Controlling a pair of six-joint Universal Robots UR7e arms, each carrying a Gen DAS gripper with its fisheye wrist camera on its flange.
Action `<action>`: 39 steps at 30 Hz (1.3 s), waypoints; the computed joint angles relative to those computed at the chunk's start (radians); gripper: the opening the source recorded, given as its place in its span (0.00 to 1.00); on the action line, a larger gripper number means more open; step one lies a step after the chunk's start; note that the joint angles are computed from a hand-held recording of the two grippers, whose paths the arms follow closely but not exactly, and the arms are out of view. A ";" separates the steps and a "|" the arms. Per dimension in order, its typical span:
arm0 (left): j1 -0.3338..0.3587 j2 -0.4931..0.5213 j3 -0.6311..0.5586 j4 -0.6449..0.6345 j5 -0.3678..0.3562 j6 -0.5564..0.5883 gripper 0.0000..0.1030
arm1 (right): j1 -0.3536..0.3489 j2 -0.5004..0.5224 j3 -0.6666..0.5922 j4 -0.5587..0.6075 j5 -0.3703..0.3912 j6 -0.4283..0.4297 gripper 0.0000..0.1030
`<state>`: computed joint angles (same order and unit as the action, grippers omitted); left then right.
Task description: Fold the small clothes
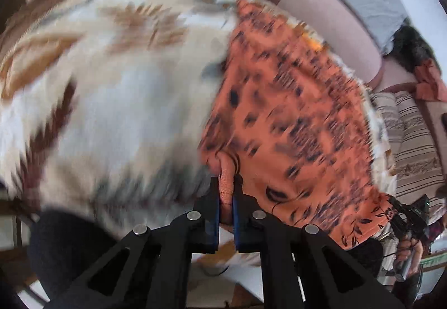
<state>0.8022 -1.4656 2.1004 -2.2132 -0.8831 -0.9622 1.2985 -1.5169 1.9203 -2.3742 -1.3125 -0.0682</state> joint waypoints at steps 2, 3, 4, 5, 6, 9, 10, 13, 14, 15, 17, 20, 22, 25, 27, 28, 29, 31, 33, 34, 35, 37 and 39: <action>0.019 0.067 -0.093 -0.047 0.030 0.113 0.07 | 0.043 0.063 -0.088 -0.001 0.006 -0.010 0.08; 0.034 0.100 -0.144 -0.082 0.037 0.181 0.07 | 0.064 0.102 -0.140 0.000 0.024 -0.012 0.08; 0.052 0.136 -0.204 -0.119 0.046 0.256 0.07 | 0.089 0.149 -0.188 -0.017 0.033 0.000 0.08; 0.067 0.169 -0.261 -0.149 0.056 0.318 0.07 | 0.109 0.205 -0.267 -0.028 0.063 -0.001 0.08; 0.085 0.213 -0.326 -0.184 0.064 0.388 0.07 | 0.124 0.253 -0.336 -0.035 0.079 0.005 0.08; 0.152 0.347 -0.526 -0.259 0.093 0.542 0.09 | 0.169 0.464 -0.630 -0.059 0.093 0.049 0.08; 0.190 0.409 -0.609 -0.266 0.094 0.572 0.11 | 0.170 0.532 -0.716 -0.080 0.099 0.090 0.10; 0.292 0.582 -0.841 -0.091 0.166 0.540 0.71 | 0.180 0.741 -1.008 0.019 -0.019 0.135 0.43; 0.309 0.608 -0.869 -0.042 0.201 0.486 0.72 | 0.181 0.783 -1.059 0.061 -0.124 0.164 0.83; 0.324 0.613 -0.868 -0.036 0.205 0.471 0.72 | 0.180 0.798 -1.068 0.062 -0.187 0.173 0.86; 0.324 0.569 -0.774 -0.149 0.219 0.485 0.72 | 0.177 0.764 -0.964 0.002 -0.187 0.116 0.86; 0.294 0.482 -0.606 -0.301 0.227 0.562 0.72 | 0.181 0.686 -0.806 -0.106 -0.252 -0.006 0.86; 0.285 0.437 -0.541 -0.281 0.142 0.591 0.73 | 0.188 0.666 -0.780 -0.063 -0.296 -0.078 0.86; 0.295 0.475 -0.566 -0.179 0.071 0.642 0.74 | 0.202 0.681 -0.805 -0.004 -0.341 -0.168 0.86; 0.312 0.525 -0.615 -0.113 0.077 0.608 0.73 | 0.204 0.737 -0.904 0.123 -0.337 -0.171 0.86; 0.311 0.547 -0.632 -0.115 0.110 0.595 0.73 | 0.213 0.771 -0.947 0.164 -0.363 -0.175 0.85; 0.307 0.564 -0.655 -0.096 0.129 0.588 0.52 | 0.225 0.782 -0.953 0.162 -0.402 -0.197 0.85; 0.303 0.592 -0.740 0.003 0.087 0.543 0.12 | 0.242 0.803 -0.986 0.214 -0.438 -0.206 0.58; 0.284 0.615 -0.792 0.054 0.122 0.543 0.11 | 0.254 0.829 -1.047 0.296 -0.437 -0.170 0.19; 0.273 0.614 -0.805 0.059 0.130 0.539 0.11 | 0.260 0.825 -1.043 0.294 -0.432 -0.163 0.19; 0.260 0.598 -0.802 0.041 0.126 0.533 0.10 | 0.262 0.805 -1.024 0.282 -0.386 -0.140 0.19; 0.230 0.557 -0.779 0.000 0.117 0.540 0.10 | 0.264 0.739 -0.947 0.219 -0.294 -0.104 0.18; 0.184 0.511 -0.735 -0.018 0.145 0.549 0.09 | 0.276 0.693 -0.899 0.200 -0.256 -0.098 0.18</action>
<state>0.9863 -0.9541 1.3649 -2.2315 -0.7376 -0.4130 1.5748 -0.8236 1.0213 -2.1743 -1.5684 -0.1664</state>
